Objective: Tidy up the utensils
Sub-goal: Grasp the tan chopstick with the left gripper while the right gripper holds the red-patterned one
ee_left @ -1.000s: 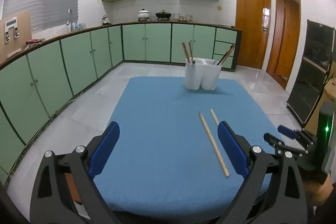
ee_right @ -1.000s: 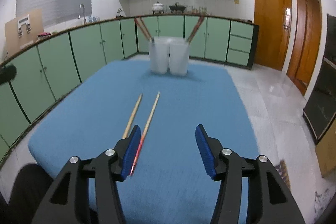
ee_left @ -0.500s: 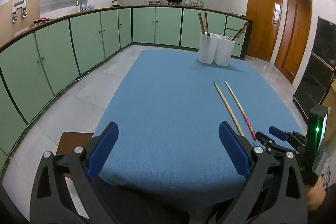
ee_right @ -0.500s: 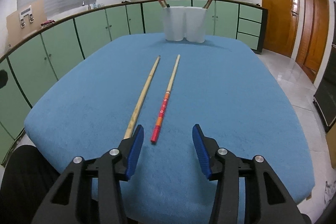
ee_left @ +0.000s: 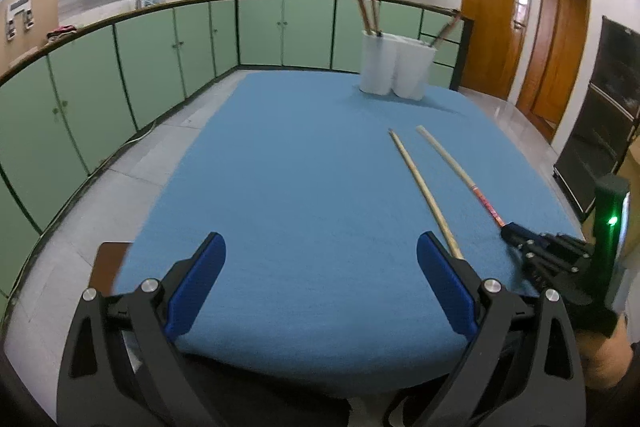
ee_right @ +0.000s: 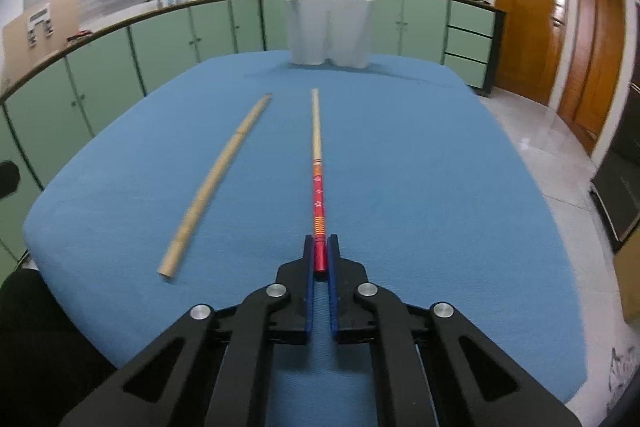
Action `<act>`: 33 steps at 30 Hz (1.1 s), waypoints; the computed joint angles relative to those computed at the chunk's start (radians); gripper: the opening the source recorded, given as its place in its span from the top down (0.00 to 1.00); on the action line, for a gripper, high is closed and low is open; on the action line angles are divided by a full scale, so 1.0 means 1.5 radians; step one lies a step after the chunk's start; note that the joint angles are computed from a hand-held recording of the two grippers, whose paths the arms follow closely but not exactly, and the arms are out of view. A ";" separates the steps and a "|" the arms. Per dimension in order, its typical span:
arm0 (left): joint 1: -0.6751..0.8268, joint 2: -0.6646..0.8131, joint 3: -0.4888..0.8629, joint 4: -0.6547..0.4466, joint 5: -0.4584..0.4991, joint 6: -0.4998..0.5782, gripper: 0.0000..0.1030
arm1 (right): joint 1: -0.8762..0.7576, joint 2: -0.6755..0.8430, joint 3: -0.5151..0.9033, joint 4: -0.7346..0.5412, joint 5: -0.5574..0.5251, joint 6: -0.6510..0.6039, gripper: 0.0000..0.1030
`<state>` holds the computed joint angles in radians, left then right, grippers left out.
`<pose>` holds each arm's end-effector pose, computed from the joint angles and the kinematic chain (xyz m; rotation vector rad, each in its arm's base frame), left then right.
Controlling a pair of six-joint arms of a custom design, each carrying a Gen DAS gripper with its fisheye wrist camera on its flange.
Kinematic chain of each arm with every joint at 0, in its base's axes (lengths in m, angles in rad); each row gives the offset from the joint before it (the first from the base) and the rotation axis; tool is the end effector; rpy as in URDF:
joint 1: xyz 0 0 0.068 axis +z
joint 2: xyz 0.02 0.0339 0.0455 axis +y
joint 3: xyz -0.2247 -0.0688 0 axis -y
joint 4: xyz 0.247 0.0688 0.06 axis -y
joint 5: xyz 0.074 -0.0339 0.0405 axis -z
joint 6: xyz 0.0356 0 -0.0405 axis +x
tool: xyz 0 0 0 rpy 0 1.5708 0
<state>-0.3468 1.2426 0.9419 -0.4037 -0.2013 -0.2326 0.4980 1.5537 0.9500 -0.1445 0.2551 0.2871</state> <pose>0.2697 -0.0899 0.2398 0.0236 2.2593 -0.0798 0.2969 0.1512 0.1736 -0.1136 2.2890 0.1107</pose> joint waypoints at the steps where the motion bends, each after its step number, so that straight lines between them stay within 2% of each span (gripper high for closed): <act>1: -0.009 0.012 0.000 0.012 -0.002 -0.003 0.09 | -0.011 -0.014 -0.015 -0.001 0.005 0.004 0.94; 9: -0.114 0.179 0.045 0.118 -0.026 -0.024 0.09 | -0.065 -0.069 -0.069 0.003 -0.010 0.028 0.94; 14: -0.134 0.261 0.085 0.127 -0.043 -0.036 0.10 | -0.072 -0.072 -0.073 0.008 -0.025 0.023 0.94; 16: -0.135 0.289 0.104 0.121 -0.044 -0.038 0.28 | -0.075 -0.073 -0.075 0.011 -0.027 0.020 0.94; 17: -0.136 0.292 0.104 0.121 -0.053 -0.037 0.29 | -0.075 -0.072 -0.075 0.012 -0.027 0.018 0.94; 19: -0.137 0.284 0.086 0.149 -0.065 -0.031 0.54 | -0.078 -0.073 -0.077 0.015 -0.031 0.014 0.94; 20: -0.136 0.282 0.084 0.155 -0.062 -0.032 0.62 | -0.079 -0.073 -0.077 0.015 -0.032 0.014 0.94; 21: -0.132 0.277 0.078 0.164 -0.052 -0.033 0.80 | -0.081 -0.074 -0.080 0.018 -0.033 0.012 0.94; 22: -0.126 0.273 0.074 0.170 -0.045 -0.035 0.93 | -0.079 -0.073 -0.080 0.018 -0.030 0.010 0.94; 26: -0.094 0.247 0.041 0.188 -0.043 -0.062 0.94 | -0.070 -0.070 -0.077 0.016 -0.015 0.001 0.94; 29: -0.062 0.218 0.024 0.167 -0.059 -0.087 0.94 | -0.048 -0.070 -0.074 0.016 0.001 -0.017 0.94; 33: -0.027 0.174 -0.005 0.132 -0.048 -0.091 0.94 | -0.001 -0.069 -0.074 0.019 0.010 -0.024 0.94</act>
<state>-0.3880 1.5042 0.9342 -0.2052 -0.2728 -0.3695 0.4971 1.4502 0.8386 -0.1168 0.2699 0.2507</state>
